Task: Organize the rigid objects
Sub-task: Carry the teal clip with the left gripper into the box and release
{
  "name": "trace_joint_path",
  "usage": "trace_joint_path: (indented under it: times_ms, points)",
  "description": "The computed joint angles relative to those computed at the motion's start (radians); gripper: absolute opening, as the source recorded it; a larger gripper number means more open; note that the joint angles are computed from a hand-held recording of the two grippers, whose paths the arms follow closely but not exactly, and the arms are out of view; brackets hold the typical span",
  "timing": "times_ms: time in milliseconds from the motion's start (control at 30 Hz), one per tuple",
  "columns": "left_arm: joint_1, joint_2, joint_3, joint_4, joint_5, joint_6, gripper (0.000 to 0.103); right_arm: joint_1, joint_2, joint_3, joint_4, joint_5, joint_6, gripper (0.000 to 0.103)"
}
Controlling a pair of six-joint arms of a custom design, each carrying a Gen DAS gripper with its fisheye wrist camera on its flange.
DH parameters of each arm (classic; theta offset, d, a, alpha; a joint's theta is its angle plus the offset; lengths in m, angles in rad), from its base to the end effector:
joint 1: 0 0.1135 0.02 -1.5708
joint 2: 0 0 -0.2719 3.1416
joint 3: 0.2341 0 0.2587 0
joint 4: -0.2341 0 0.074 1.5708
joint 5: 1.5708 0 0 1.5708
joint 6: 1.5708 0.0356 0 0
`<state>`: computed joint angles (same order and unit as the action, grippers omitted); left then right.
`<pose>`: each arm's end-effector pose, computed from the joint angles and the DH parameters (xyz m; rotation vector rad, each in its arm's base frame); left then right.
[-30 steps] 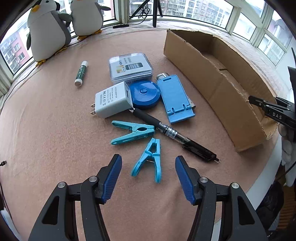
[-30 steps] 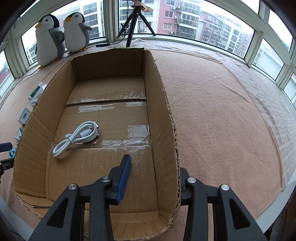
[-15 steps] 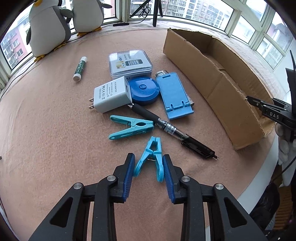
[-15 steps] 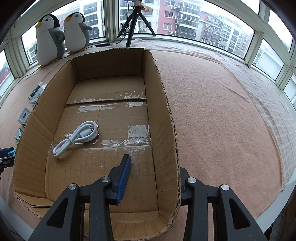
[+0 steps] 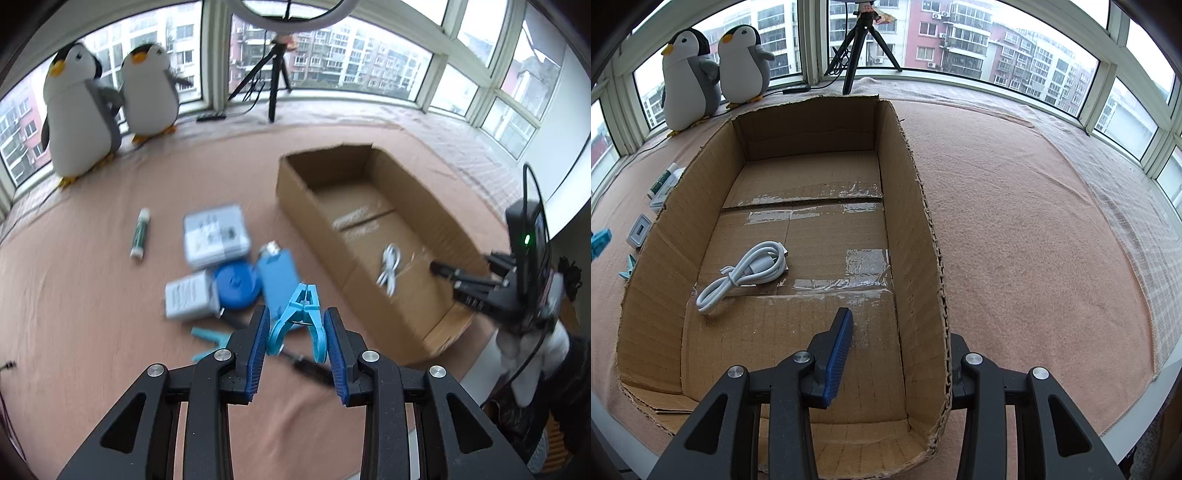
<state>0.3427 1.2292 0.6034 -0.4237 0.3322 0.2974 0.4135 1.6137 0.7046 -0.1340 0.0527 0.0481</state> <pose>0.2126 0.0635 0.1776 0.0560 2.5422 -0.1911 0.2652 0.1143 0.1288 -0.4567 2.5744 0.0945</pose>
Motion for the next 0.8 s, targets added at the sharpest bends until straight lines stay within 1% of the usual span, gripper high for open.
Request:
trace_joint_path:
  times_ms: [100,167,267,333,433,633,700,733,767,800]
  points:
    - [-0.095,0.051,0.063,0.027,-0.013,-0.080,0.033,0.000,0.000,0.000,0.000,0.000,0.000,0.036]
    - [-0.170,0.102,0.098,0.066,-0.053,-0.132,0.033,0.000,0.000,0.001,0.000,-0.001,0.000,0.036]
    - [-0.245,0.196,0.153,0.100,-0.069,-0.190,0.033,0.001,0.001,0.001,0.001,0.000,0.000,0.036]
    - [-0.292,0.253,0.180,0.129,-0.101,-0.221,0.033,0.002,-0.002,-0.002,0.001,-0.002,0.002,0.036]
    - [-0.332,0.328,0.220,0.157,-0.122,-0.261,0.033,0.001,-0.002,-0.003,0.005,-0.006,0.004,0.036]
    - [-0.358,0.415,0.262,0.184,-0.134,-0.287,0.033,0.000,-0.002,-0.008,0.013,-0.010,0.004,0.036]
    - [-0.357,0.428,0.269,0.192,-0.117,-0.291,0.035,0.000,-0.002,-0.008,0.014,-0.010,0.004,0.036]
    - [-0.352,0.436,0.276,0.188,-0.106,-0.295,0.038,0.000,-0.002,-0.008,0.014,-0.010,0.004,0.036]
    - [-0.347,0.440,0.281,0.183,-0.095,-0.299,0.048,0.000,-0.002,-0.009,0.015,-0.009,0.004,0.036]
    - [-0.344,0.436,0.278,0.186,-0.086,-0.303,0.053,0.000,-0.001,-0.009,0.016,-0.009,0.004,0.036]
